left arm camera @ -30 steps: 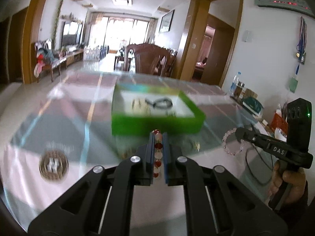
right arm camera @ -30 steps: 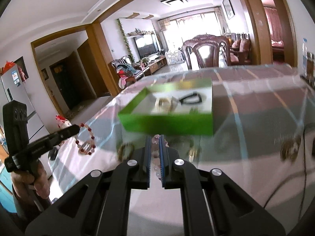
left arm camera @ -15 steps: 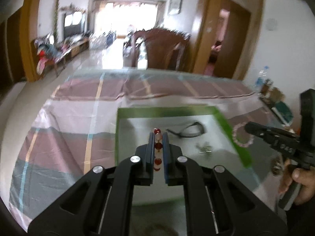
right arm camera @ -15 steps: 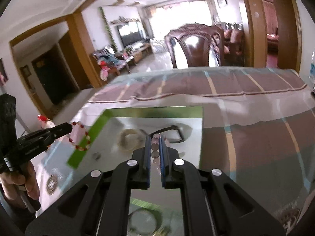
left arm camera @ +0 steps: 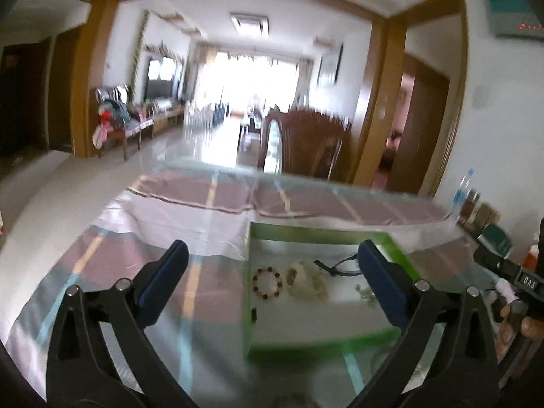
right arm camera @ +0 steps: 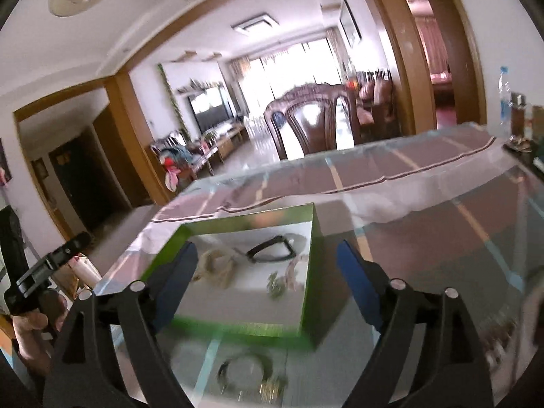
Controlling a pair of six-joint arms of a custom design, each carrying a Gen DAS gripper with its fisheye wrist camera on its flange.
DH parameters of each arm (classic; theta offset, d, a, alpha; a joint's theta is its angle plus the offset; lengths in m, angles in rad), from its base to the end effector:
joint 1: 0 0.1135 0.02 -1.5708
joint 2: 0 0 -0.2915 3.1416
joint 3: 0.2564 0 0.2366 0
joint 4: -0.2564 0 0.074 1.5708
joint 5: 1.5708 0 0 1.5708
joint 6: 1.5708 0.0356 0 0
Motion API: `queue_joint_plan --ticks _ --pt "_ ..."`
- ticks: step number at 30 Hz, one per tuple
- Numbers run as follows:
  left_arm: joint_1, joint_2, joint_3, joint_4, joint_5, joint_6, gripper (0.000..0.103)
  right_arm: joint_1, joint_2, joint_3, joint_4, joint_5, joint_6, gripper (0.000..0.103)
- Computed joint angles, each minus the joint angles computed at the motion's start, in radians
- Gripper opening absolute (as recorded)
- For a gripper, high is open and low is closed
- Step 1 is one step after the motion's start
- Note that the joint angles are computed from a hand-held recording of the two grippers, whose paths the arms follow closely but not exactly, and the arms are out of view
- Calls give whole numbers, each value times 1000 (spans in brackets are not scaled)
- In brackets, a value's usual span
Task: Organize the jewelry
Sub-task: 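Withdraw both tools from the green box back over the table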
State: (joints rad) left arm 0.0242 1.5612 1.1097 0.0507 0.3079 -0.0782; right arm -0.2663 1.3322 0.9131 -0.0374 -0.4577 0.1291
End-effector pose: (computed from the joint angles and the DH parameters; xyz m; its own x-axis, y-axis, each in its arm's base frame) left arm 0.3488 -0.0024 0.3170 -0.4088 -0.0844 -0.9087 0.2247 0.9558 -0.1898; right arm 0.2740 -0.0584 0.3117 -0.4406 0.2399 -0.8651 -0.0906 0.9468 0.3087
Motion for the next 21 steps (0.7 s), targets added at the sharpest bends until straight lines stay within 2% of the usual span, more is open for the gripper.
queue_joint_plan --ticks 2,4,6,10,13,17,19,21 --pt "59 -167 -168 42 76 0 99 -35 -144 -91 -27 -29 -25 91" --pt "109 -309 -304 55 134 13 99 -68 -314 -190 -63 -40 -41 93" --pt "144 -422 -405 46 145 29 99 -99 -474 -270 -128 -50 -73 93" --pt "183 -617 -572 -13 126 60 99 -50 -719 -380 -267 32 -102 93" --pt "155 -722 -638 -93 91 80 99 22 -802 -426 -343 75 -85 93" --pt "80 -827 -709 -158 29 103 99 204 -884 -483 -377 238 -40 93" --pt "12 -835 -727 -157 -48 108 99 272 -902 -499 -376 297 -18 93" --pt "10 -815 -732 -153 -46 100 99 299 -918 -510 -378 315 4 93"
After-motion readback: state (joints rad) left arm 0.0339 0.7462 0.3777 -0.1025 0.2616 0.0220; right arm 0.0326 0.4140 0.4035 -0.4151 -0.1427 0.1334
